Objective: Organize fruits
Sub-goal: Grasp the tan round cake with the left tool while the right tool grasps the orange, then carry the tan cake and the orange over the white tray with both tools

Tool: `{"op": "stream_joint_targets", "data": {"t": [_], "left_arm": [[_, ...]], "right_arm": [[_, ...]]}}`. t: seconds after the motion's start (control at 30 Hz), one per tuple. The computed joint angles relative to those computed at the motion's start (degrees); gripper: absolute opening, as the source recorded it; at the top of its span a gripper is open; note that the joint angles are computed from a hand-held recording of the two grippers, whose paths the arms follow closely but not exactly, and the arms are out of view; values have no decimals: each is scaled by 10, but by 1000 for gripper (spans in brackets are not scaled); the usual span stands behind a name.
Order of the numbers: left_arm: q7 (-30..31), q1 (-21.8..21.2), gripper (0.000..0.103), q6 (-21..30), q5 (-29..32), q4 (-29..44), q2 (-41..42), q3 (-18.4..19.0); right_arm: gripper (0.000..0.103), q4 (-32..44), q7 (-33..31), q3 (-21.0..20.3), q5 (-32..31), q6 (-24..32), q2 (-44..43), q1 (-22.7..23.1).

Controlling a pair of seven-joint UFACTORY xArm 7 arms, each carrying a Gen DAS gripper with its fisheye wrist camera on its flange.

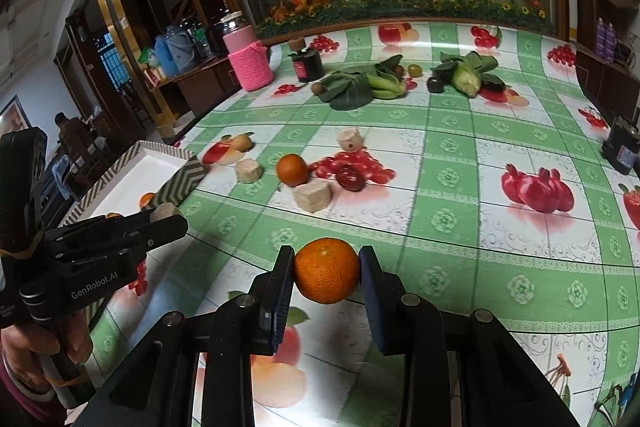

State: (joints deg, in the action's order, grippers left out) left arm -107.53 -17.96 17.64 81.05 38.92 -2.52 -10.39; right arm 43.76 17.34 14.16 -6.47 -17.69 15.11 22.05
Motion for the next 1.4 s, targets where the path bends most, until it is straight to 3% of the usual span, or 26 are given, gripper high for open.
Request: {"op": "stream_joint_targets", "data": {"t": [0.5, 0.97, 1.4], "left_arm": [[18, 45, 29, 36, -46, -122, -160, -32], [102, 131, 29, 29, -151, -242, -316, -62], [211, 219, 29, -12, -252, -328, -401, -63]], "right_arm": [[32, 55, -52, -23, 51, 23, 15, 102], [32, 163, -83, -29, 50, 74, 72, 172], [32, 317, -122, 34, 23, 162, 179, 158]]}}
